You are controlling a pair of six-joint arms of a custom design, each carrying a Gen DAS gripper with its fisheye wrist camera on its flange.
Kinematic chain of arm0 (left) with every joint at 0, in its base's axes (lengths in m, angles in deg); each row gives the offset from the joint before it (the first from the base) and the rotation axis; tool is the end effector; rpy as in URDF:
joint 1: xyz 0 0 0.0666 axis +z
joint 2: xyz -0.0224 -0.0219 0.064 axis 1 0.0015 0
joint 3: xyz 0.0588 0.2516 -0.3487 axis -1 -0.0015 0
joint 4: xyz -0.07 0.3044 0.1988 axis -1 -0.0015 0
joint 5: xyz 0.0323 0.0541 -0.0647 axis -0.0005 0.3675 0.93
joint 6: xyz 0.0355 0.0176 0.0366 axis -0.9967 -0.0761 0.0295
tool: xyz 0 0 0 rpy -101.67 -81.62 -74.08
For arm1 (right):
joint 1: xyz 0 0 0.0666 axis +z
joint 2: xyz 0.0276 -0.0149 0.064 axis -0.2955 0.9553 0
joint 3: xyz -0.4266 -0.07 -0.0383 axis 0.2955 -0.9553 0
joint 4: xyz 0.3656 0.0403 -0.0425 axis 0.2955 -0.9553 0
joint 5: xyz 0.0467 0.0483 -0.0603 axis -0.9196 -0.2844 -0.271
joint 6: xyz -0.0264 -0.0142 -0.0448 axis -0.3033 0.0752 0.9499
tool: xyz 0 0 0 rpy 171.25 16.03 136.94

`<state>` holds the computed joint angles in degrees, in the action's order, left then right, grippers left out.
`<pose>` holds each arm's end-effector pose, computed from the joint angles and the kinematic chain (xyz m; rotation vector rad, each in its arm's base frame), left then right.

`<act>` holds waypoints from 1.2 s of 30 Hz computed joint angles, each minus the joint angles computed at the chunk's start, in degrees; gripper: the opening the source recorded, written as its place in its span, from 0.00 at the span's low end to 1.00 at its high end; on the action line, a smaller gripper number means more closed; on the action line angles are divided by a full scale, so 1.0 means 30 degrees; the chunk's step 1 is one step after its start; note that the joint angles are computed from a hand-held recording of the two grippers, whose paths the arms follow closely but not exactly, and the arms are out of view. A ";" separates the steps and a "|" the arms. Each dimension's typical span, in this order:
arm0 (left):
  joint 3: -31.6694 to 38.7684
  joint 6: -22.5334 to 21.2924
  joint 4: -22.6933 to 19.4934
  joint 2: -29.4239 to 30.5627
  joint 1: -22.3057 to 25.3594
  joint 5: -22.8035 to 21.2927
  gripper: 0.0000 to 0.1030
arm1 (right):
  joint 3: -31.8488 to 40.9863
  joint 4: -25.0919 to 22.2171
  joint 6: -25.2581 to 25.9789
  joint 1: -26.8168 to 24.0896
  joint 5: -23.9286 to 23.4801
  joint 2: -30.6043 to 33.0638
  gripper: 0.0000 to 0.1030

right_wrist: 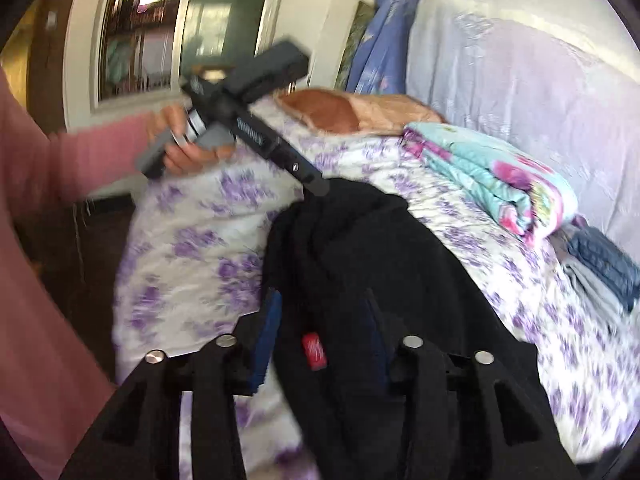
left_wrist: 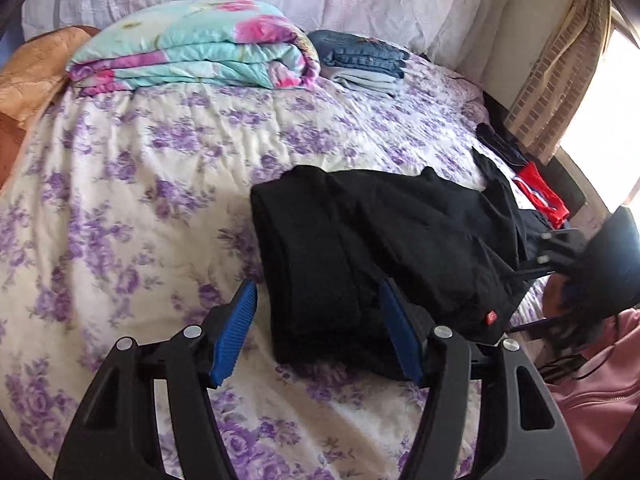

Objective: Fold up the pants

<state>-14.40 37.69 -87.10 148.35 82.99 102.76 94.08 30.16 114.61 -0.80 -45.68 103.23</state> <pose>0.4697 -0.0682 0.3791 0.1183 2.4166 -0.4851 0.4679 0.1592 0.3745 -1.5728 1.6948 0.4446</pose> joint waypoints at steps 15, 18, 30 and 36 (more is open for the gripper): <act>-0.2460 0.0401 0.3668 -0.2601 -0.0456 0.0007 0.09 | -0.0606 -0.0285 0.0787 0.0642 -0.0077 -0.0926 0.09; -0.2876 0.0320 0.3013 -0.2205 -0.1185 -0.2263 0.09 | -0.0662 -0.0232 0.0147 0.0891 0.0685 -0.0254 0.12; -0.1905 0.1734 0.3274 -0.2821 -0.4759 -1.1930 0.94 | -0.2723 0.7357 -1.1998 -0.2612 0.1510 -0.1899 0.83; 0.2859 -0.1218 0.1794 0.1492 -0.7614 -0.9012 0.96 | 0.0146 0.4430 -1.7799 -0.5336 0.5329 -0.0619 0.83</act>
